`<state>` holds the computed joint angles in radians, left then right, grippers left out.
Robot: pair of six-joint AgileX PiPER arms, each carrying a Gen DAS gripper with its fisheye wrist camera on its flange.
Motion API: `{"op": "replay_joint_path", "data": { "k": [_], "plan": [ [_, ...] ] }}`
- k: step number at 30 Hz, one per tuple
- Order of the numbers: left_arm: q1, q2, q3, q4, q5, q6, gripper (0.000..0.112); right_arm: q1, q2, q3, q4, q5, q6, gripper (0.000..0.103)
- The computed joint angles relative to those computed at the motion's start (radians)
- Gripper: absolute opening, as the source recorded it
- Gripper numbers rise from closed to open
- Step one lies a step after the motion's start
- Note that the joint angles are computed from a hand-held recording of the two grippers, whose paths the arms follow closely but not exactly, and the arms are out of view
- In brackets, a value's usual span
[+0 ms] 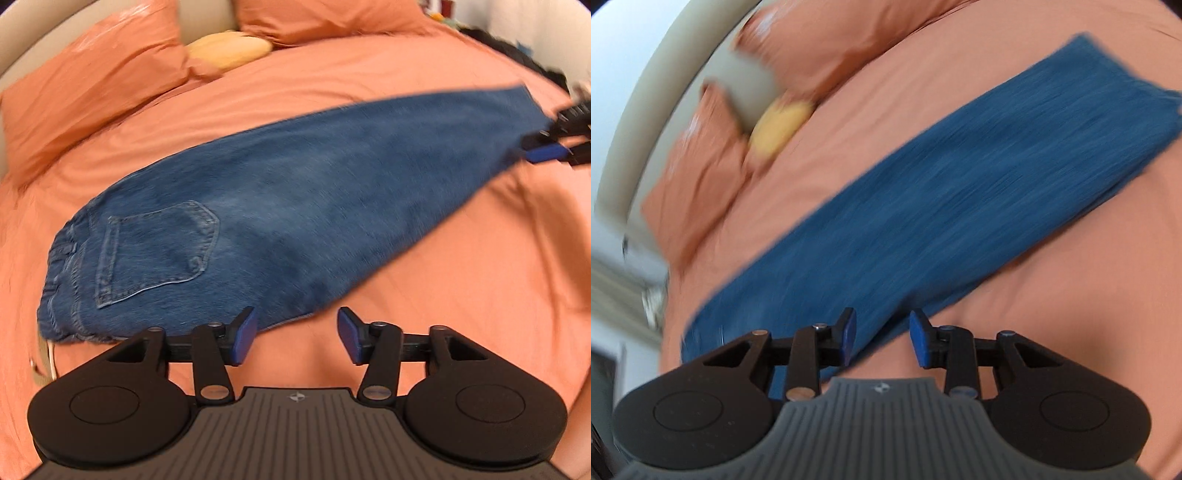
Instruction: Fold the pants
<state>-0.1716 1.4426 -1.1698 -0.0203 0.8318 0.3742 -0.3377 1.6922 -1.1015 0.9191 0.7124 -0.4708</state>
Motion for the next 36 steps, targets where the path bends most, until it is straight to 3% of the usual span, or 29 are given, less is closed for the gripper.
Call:
{"op": "replay_joint_path", "data": {
  "k": [6, 8, 9, 11, 13, 15, 18, 21, 24, 28, 33, 36],
  "plan": [
    [-0.111, 0.043, 0.123, 0.219, -0.170, -0.072, 0.065, 0.336, 0.023, 0.055, -0.088, -0.174, 0.032, 0.030],
    [-0.123, 0.068, 0.146, 0.307, -0.213, -0.104, 0.062, 0.422, 0.044, 0.040, -0.138, -0.204, 0.045, 0.030],
    [-0.127, 0.076, 0.158, 0.359, -0.234, -0.125, 0.057, 0.457, 0.059, 0.020, -0.165, -0.205, 0.049, 0.030],
    [-0.108, 0.082, 0.159, 0.383, -0.259, -0.096, 0.016, 0.518, 0.084, -0.026, -0.225, -0.195, 0.055, 0.030],
    [-0.050, 0.091, 0.112, 0.246, -0.243, 0.057, 0.006, 0.569, 0.109, -0.076, -0.268, -0.182, 0.021, 0.032],
    [0.024, 0.103, 0.046, 0.062, -0.210, 0.231, 0.004, 0.615, 0.135, -0.124, -0.295, -0.172, -0.035, 0.034],
    [0.091, 0.152, -0.080, -0.109, -0.113, 0.346, 0.003, 0.658, 0.171, -0.163, -0.250, -0.184, -0.167, 0.034],
    [0.122, 0.195, -0.173, -0.183, -0.043, 0.387, 0.003, 0.707, 0.209, -0.200, -0.268, -0.240, -0.202, 0.036],
    [0.149, 0.220, -0.223, -0.224, 0.023, 0.445, 0.003, 0.750, 0.216, -0.225, -0.379, -0.311, -0.147, 0.036],
    [0.194, 0.250, -0.271, -0.293, 0.113, 0.514, 0.003, 0.760, 0.223, -0.294, -0.426, -0.267, -0.152, 0.037],
    [0.225, 0.259, -0.273, -0.341, 0.148, 0.554, 0.003, 0.762, 0.273, -0.391, -0.485, -0.178, -0.163, 0.037],
    [0.250, 0.257, -0.285, -0.358, 0.194, 0.551, 0.007, 0.779, 0.308, -0.416, -0.498, -0.189, -0.150, 0.037]
  ]
}}
